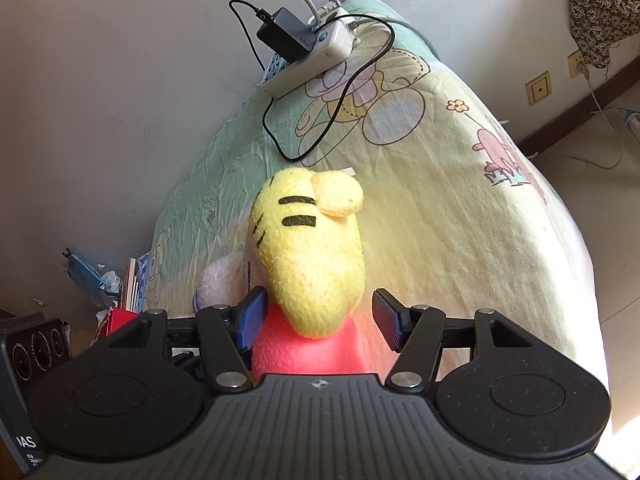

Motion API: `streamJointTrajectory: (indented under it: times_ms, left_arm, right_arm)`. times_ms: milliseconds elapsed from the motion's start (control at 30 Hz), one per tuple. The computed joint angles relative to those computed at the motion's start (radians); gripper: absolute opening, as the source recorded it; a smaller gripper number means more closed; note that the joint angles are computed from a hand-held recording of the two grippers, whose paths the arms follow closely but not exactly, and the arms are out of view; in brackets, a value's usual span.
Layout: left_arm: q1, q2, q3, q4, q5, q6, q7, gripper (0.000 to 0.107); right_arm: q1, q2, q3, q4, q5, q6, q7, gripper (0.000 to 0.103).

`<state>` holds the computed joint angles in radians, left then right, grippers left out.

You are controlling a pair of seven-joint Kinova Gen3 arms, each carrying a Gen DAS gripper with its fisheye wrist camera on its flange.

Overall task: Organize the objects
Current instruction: 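Close the left gripper on the tiger's belly while the right gripper grips its back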

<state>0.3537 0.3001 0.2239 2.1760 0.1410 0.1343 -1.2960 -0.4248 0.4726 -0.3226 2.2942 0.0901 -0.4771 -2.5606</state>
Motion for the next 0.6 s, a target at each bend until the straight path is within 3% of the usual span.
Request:
streamJointTrajectory:
  times_ms: [67,200,333,500,600]
  left_arm:
    - [0.039,0.010,-0.042,-0.010,-0.015,0.006,0.020,0.095]
    - [0.049,0.015,-0.055,-0.009,-0.025,-0.003,0.034,0.095]
    - [0.026,0.006,-0.031,0.007,-0.011,-0.025,0.023,0.092]
    - [0.119,-0.013,-0.113,0.009,-0.058,-0.014,0.077,0.083]
    - [0.127,-0.029,-0.111,0.015,-0.072,-0.006,0.092,0.079]
  right_arm:
    - [0.027,0.020,-0.020,-0.001,0.036,-0.025,-0.015,0.062]
    - [0.063,0.048,-0.040,-0.001,0.085,-0.059,-0.044,0.062]
    - [0.112,0.068,-0.068,0.011,0.167,-0.112,-0.089,0.047]
    - [0.069,0.018,-0.040,0.026,0.162,-0.096,-0.083,0.040]
    - [0.037,-0.011,-0.023,0.043,0.132,-0.096,-0.065,0.039]
